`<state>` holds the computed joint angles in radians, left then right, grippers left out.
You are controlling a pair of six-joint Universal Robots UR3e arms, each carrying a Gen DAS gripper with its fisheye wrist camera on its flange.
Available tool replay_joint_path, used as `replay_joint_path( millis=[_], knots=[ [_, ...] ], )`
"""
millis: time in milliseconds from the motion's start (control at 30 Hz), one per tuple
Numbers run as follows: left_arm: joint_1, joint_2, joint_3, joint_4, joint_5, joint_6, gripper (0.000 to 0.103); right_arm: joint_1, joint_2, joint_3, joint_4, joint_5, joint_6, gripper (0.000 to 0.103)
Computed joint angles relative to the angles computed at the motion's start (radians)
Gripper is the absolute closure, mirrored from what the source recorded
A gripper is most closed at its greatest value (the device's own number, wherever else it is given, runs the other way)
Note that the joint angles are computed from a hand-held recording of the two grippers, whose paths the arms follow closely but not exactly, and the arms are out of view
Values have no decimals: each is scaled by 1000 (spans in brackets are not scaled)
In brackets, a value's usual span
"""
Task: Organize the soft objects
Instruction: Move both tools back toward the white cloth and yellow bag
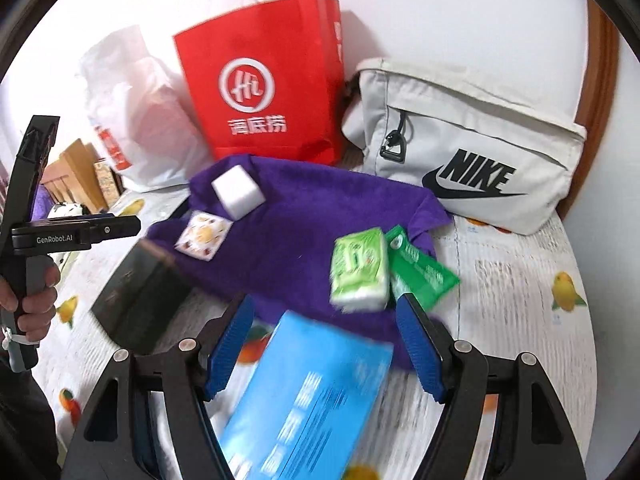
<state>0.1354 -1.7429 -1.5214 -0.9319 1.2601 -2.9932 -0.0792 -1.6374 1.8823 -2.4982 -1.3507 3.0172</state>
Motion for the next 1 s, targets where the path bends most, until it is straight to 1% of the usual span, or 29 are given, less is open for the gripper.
replay_joint_path(
  millis=[100,133,267,300,400,467,600,667,733,767,833,900,967,1000],
  knots=[
    [9,125,-129,21,30,14,19,13,-124,94,23,13,10,30],
    [20,182,-193,33,30,22,19,25,-182,143,26,13,17,30],
    [63,335,-368,46,11,50,19,98,-308,265,22,-10,46,31],
    [77,370,-406,47,2,59,19,128,-327,290,9,-33,62,32],
    [129,489,-531,34,-26,96,19,191,-363,355,-28,-60,105,40],
    [167,556,-591,12,-44,123,19,241,-357,383,-55,-85,141,51],
    [260,693,-693,-69,-101,198,19,351,-288,416,-159,-135,178,59],
    [301,754,-732,-112,-114,232,19,388,-241,409,-184,-154,187,67],
    [351,818,-764,-165,-137,276,19,403,-191,397,-204,-153,187,73],
    [372,844,-775,-189,-145,293,19,408,-173,392,-205,-151,191,78],
    [417,894,-794,-238,-165,332,19,412,-142,386,-214,-131,185,83],
    [465,936,-812,-285,-177,364,19,433,-113,378,-230,-146,192,85],
    [492,947,-819,-306,-185,381,19,452,-98,372,-237,-159,188,92],
    [508,954,-823,-320,-190,391,19,458,-100,368,-231,-163,184,93]
  ],
)
